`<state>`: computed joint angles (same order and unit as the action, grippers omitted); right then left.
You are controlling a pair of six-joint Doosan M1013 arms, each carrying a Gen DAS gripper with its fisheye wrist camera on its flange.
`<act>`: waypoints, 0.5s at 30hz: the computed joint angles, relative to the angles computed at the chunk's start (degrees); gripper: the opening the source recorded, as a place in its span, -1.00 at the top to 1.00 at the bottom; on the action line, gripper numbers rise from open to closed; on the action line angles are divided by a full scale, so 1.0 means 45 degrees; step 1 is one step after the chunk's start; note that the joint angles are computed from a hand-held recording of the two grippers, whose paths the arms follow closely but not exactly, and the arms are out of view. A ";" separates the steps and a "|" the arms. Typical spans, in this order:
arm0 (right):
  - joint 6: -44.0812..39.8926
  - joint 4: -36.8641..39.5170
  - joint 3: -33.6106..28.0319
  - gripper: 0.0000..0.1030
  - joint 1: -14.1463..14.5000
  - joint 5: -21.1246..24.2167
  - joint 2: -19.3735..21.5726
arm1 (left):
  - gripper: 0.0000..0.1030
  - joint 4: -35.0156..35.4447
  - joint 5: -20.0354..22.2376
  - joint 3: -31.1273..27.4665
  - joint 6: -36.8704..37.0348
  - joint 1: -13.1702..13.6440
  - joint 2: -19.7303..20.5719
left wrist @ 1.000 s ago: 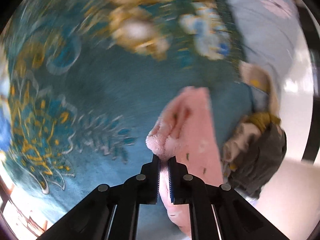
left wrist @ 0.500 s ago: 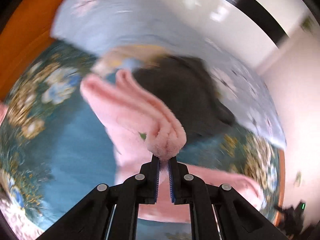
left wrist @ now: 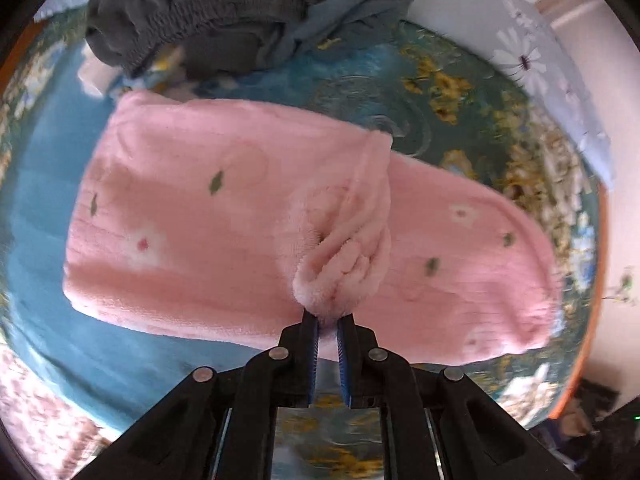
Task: Fold clothes
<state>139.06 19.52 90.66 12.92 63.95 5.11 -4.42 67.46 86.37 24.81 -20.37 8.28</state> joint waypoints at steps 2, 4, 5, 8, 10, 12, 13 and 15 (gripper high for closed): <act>0.0024 0.0094 0.0097 -1.00 -0.0089 -0.0066 -0.0023 | 0.75 -0.0084 0.0218 -0.0235 0.0372 -0.0054 0.0117; -0.0082 0.0272 0.0079 -1.00 -0.0118 -0.0147 0.0044 | 0.54 -0.0966 0.0453 -0.0222 0.0900 0.0153 0.0212; -0.0220 0.0394 0.0019 -1.00 -0.0106 -0.0184 0.0122 | 0.25 -0.1828 0.0467 -0.0096 0.1101 0.0348 0.0215; -0.0799 0.0889 -0.0233 -1.00 -0.0034 -0.0297 0.0410 | -0.07 -0.3316 -0.0481 0.0607 0.0890 0.0603 -0.0301; -0.1003 0.1144 -0.0360 -1.00 -0.0003 -0.0349 0.0587 | -0.15 -0.2865 -0.0576 0.0682 0.0545 0.0519 -0.0596; -0.0993 0.1370 -0.0298 -1.00 -0.0069 -0.0544 0.0652 | -0.15 -0.2151 -0.0254 0.0646 0.0074 0.0497 -0.0882; -0.0865 0.1405 -0.0191 -1.00 -0.0133 -0.0714 0.0627 | -0.15 -0.1797 -0.0167 0.0716 -0.0372 0.0529 -0.1099; -0.0391 0.1452 0.0218 -1.00 -0.0377 -0.1272 0.0465 | -0.15 -0.1080 -0.0094 0.0916 -0.1394 0.0609 -0.1569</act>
<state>137.30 26.05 91.64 11.23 58.22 7.21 -9.28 67.04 90.49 18.54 -17.63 1.22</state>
